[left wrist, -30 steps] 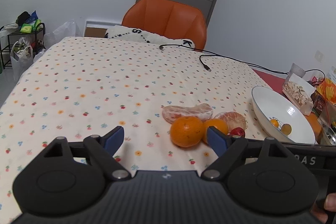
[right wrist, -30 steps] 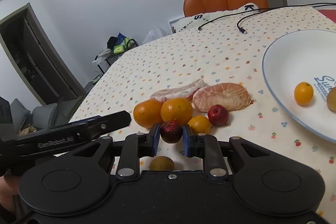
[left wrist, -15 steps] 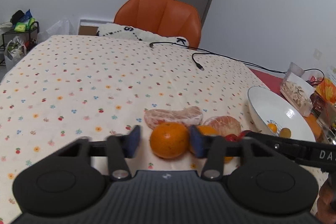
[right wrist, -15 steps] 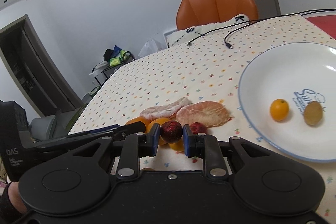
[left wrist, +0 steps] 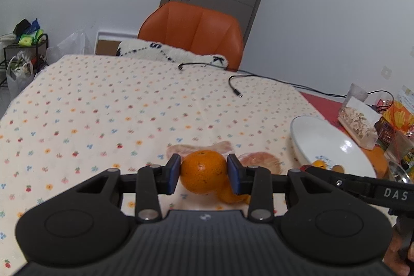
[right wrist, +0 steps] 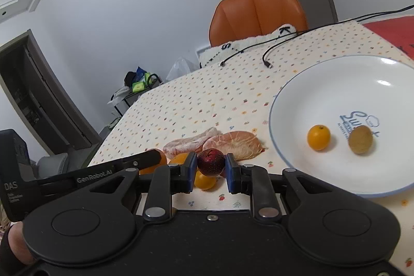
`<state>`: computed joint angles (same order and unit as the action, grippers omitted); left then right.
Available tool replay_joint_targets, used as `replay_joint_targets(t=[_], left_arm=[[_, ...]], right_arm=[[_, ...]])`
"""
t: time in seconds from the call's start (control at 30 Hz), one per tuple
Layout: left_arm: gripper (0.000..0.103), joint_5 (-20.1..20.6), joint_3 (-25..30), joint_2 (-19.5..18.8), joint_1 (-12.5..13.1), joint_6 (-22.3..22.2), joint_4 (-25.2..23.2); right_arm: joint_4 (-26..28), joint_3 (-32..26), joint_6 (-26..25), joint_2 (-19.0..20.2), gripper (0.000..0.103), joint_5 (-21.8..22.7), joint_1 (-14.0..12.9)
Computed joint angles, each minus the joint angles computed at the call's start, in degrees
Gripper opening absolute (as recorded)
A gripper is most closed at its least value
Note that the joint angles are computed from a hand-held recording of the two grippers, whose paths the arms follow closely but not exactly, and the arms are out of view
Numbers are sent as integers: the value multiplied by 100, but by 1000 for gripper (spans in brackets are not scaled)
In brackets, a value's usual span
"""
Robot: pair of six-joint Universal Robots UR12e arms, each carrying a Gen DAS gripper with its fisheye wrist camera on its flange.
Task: Organize fruits
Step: 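Grasp a dark red plum with the right gripper while the left gripper grasps a large orange, then carry the orange and plum over the white plate and open both grippers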
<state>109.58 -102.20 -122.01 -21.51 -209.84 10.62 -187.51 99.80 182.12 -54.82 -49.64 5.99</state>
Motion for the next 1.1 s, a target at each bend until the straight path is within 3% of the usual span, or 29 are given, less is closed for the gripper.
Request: replay_joint_targets(t=[0.5,1.1], left_arm=[[37,-179,446,-204,-224,433,101],[37,-567,1047,-543,-380,742,-90]], right_arm=[[-603,254,416,-119,22,-226,-288],[-891,482,678,-205,22,-592,-625]])
